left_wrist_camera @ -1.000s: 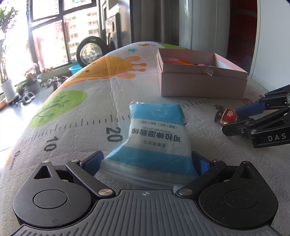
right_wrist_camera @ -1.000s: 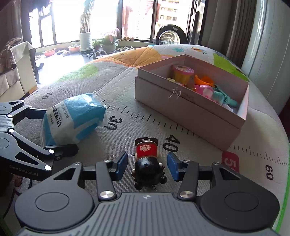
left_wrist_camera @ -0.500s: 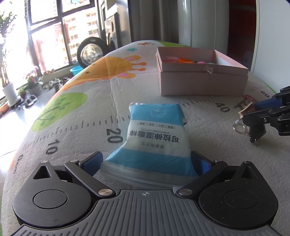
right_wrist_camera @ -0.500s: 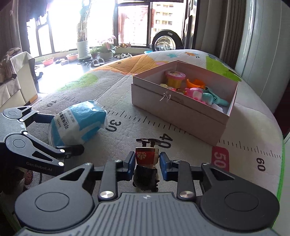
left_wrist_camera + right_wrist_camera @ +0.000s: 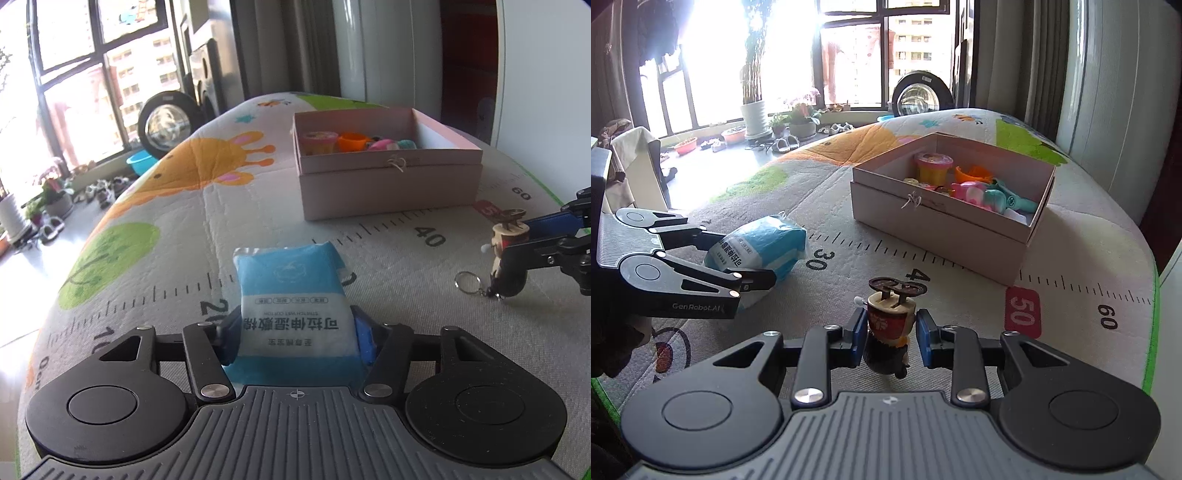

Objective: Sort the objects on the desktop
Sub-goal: 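Grasp the red-and-black keychain figure with the right tool while left tool holds packet, then drop the keychain figure into the box while left tool drops the wipes packet in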

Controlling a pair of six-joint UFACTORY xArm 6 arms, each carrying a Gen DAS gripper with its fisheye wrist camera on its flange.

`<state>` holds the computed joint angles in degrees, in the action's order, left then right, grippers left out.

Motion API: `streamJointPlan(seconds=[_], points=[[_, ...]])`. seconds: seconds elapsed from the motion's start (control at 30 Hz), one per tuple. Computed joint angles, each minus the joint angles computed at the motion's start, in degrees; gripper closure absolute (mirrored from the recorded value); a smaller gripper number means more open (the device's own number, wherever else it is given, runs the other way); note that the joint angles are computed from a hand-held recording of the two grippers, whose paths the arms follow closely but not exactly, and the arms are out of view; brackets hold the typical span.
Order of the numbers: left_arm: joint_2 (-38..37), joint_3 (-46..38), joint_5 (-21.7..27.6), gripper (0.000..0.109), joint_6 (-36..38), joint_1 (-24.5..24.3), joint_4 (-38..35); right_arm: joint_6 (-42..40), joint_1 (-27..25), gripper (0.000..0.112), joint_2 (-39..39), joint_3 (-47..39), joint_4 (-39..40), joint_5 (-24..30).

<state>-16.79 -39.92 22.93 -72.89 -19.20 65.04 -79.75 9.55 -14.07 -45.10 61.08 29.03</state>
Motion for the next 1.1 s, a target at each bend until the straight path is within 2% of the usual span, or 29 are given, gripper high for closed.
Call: streamJointPlan(seconds=[0.1, 0.23, 0.33, 0.43, 0.47, 0.5, 0.57, 0.63, 0.7, 0.83, 0.97, 1.07, 1.1], points=[[-3.41, 0.69, -0.89, 0.047, -0.57, -0.61, 1.8, 0.09, -2.02, 0.085, -2.03, -0.09, 1.03, 2.44], [-6.46, -2.93, -1.83, 0.047, -4.33, -1.21, 10.82, -1.16, -5.2, 0.085, -4.72, -1.89, 4.01, 7.29], [-2.61, -10.71, -3.25, 0.047, -7.58, -1.18, 19.33, -2.21, -6.57, 0.085, -6.33, -2.98, 7.0, 9.54], [6.4, -21.63, -5.68, 0.044, -11.57, -0.2, 25.96, -3.56, -6.41, 0.085, -7.03, -3.32, 8.62, 9.09], [9.42, -24.91, -6.9, 0.037, -11.84, 0.44, 25.84, -3.37, -6.19, 0.085, -6.84, -3.59, 8.52, 8.84], [12.96, -28.37, -7.8, 0.025, -10.42, 1.17, 23.33, -3.02, -5.9, 0.085, -6.64, -3.8, 8.31, 8.33], [16.87, -31.38, -8.06, 0.022, -5.54, 1.95, 15.28, -2.74, -5.74, 0.085, -6.18, -4.24, 8.13, 7.39], [17.44, -30.08, -8.56, 0.019, -2.97, 2.75, 10.29, -2.78, -6.21, 0.085, -5.68, -4.94, 8.23, 7.06], [15.89, -26.55, -7.65, 0.013, -4.57, 2.86, 11.74, -2.35, -6.99, 0.085, -4.71, -6.33, 8.07, 7.11], [11.88, -18.48, -4.17, 0.012, -4.13, 2.14, 12.27, 2.08, -6.61, 0.085, -0.39, -11.51, 5.8, 5.58], [8.9, -12.43, -6.77, 0.012, -1.83, 3.24, 8.93, 8.79, -4.06, 0.085, 7.21, -20.56, 1.6, 2.68], [7.4, -10.19, -9.63, 0.011, -3.46, 3.64, 9.94, 15.78, 0.11, 0.085, 15.71, -29.65, -4.73, -4.57], [7.07, -9.68, -10.62, 0.011, -4.67, 3.85, 10.65, 19.35, 0.92, 0.082, 18.9, -32.98, -8.34, -5.39]])
